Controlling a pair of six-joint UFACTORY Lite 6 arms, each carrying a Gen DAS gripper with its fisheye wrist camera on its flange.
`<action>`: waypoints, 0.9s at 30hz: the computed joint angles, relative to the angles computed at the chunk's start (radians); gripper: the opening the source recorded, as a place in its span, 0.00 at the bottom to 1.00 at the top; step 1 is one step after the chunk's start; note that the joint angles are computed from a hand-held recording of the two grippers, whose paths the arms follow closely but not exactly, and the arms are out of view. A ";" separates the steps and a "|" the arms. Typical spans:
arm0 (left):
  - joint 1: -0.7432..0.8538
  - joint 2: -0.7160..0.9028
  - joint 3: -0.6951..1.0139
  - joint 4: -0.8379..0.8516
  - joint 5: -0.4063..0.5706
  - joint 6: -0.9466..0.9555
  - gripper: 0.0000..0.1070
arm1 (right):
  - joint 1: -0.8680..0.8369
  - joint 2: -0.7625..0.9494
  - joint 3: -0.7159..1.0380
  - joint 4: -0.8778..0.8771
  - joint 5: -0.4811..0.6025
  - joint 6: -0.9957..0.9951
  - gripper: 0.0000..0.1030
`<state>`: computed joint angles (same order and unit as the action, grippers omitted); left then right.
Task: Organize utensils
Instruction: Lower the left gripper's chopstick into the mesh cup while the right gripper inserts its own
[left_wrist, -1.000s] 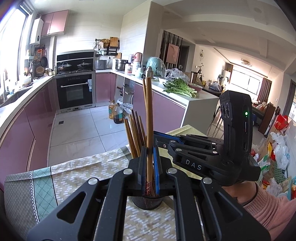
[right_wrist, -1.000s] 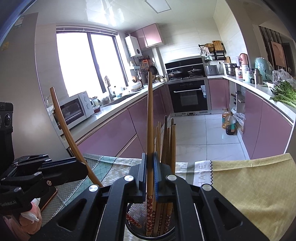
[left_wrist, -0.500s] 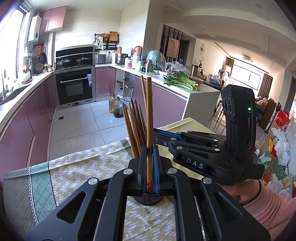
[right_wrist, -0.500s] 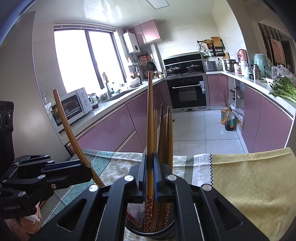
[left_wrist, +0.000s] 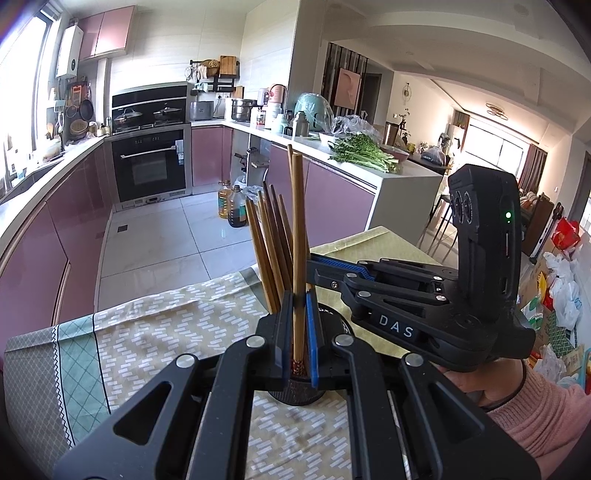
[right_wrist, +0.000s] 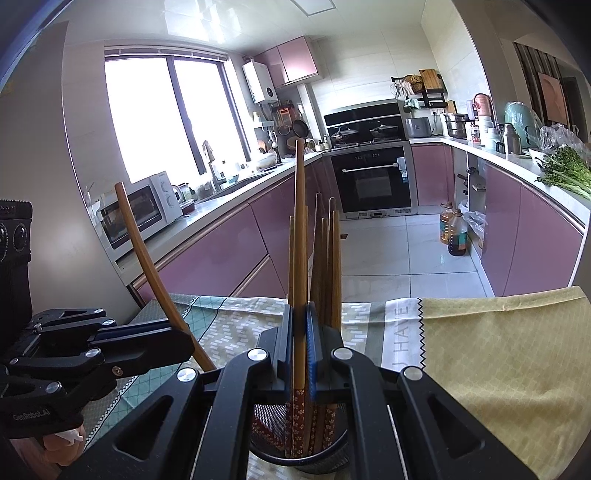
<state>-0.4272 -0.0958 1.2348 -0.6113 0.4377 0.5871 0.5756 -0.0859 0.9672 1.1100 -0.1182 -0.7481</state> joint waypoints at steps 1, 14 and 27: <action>0.002 0.005 -0.001 -0.005 -0.002 0.007 0.07 | 0.000 0.000 -0.002 -0.001 0.001 0.001 0.05; 0.014 0.088 0.016 -0.057 -0.023 0.060 0.07 | -0.007 0.024 -0.009 -0.020 0.018 0.026 0.06; 0.017 0.152 0.036 -0.096 -0.059 0.089 0.07 | -0.008 0.059 0.008 0.117 0.023 -0.107 0.06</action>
